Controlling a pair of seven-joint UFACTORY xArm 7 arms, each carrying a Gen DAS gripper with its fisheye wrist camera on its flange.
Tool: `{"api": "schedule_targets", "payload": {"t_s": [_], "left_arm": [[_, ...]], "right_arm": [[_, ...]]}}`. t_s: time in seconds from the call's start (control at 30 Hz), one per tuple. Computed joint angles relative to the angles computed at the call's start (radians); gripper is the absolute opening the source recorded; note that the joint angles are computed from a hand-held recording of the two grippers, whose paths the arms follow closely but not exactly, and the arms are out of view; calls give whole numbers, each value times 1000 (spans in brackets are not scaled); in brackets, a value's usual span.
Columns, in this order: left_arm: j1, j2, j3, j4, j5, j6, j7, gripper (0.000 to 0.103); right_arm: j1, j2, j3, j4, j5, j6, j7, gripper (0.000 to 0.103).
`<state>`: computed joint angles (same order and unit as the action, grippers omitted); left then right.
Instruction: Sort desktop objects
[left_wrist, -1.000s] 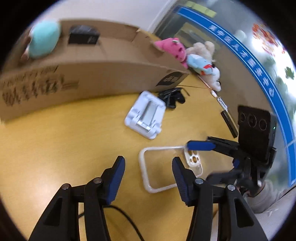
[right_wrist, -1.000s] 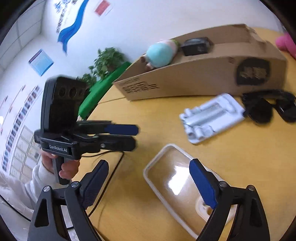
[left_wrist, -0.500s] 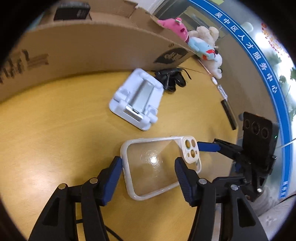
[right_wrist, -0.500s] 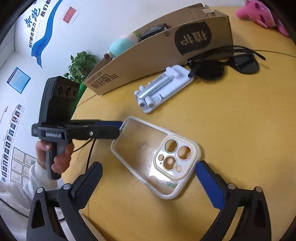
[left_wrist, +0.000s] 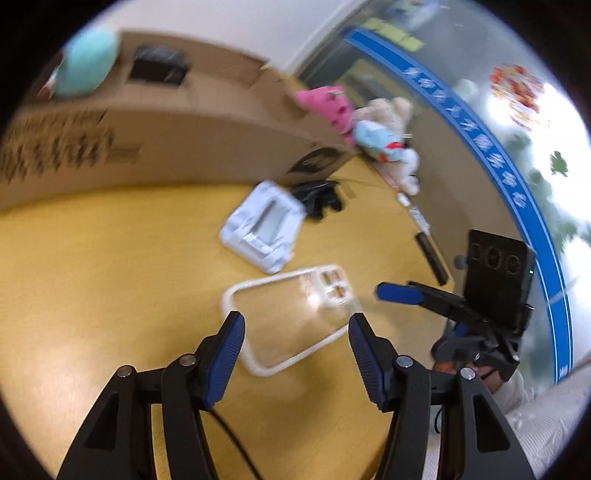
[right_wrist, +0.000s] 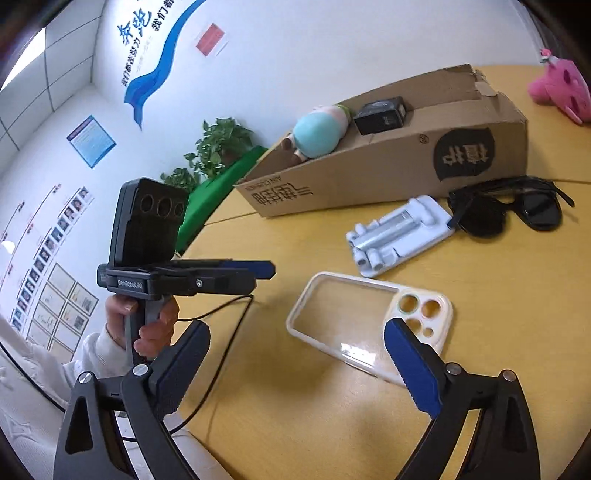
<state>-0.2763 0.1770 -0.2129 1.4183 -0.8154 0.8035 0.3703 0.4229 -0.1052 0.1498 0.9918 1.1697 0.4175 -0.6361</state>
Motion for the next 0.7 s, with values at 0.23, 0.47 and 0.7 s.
{"api": "schedule_targets", "payload": {"t_s": [0.23, 0.47, 0.7], "left_arm": [[11, 144, -13, 146, 86, 80, -125, 57], [11, 104, -33, 112, 114, 0, -97, 59], [14, -30, -35, -10, -80, -54, 124, 59]], "right_arm": [[-65, 97, -15, 46, -170, 33, 246, 97], [-100, 127, 22, 70, -61, 39, 141, 103], [-65, -19, -6, -6, 224, 27, -176, 101]]}}
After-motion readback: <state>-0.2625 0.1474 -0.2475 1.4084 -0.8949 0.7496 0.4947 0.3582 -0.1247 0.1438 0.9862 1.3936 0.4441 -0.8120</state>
